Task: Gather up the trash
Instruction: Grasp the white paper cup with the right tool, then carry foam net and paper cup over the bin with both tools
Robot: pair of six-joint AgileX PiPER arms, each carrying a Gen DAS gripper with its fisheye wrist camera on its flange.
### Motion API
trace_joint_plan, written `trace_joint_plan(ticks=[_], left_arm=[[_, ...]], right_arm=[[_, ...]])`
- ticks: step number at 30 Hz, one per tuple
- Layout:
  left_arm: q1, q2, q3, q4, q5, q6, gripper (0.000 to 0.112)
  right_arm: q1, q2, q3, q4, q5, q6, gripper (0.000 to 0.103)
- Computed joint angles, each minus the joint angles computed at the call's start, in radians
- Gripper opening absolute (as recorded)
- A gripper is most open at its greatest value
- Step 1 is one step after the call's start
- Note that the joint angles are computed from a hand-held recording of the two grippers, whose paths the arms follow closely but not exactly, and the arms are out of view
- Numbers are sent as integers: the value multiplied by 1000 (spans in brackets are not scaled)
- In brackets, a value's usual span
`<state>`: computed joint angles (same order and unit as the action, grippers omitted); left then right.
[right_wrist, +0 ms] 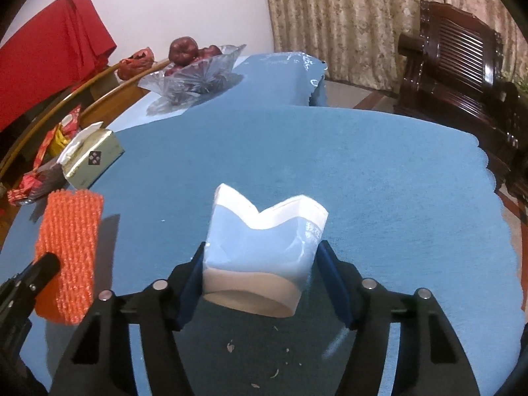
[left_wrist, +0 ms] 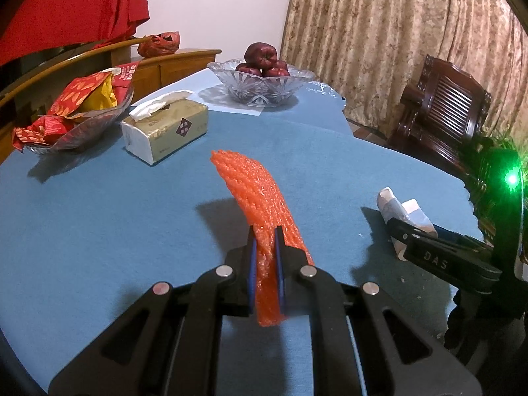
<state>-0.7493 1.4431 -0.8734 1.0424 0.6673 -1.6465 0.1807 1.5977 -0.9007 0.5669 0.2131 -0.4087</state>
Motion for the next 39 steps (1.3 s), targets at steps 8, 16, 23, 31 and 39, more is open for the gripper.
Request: trace_joint_plan(ticks=[8, 16, 23, 31, 39], left_arm=[[-69, 13, -38, 9, 61, -15, 9], [-190, 14, -93, 13, 167, -21, 9], [-316, 30, -167, 7, 276, -29, 9], [-461, 60, -265, -4, 382, -31, 9], [-609, 110, -383, -22, 469, -29, 9]], right_arm=[[-48, -87, 47, 205, 69, -241, 54], [-131, -240, 111, 270, 175, -359, 53], [-254, -388, 151, 282, 311, -428, 53], [-520, -557, 172, 327, 568, -565, 53], [-959, -662, 148, 404, 960, -771, 53]])
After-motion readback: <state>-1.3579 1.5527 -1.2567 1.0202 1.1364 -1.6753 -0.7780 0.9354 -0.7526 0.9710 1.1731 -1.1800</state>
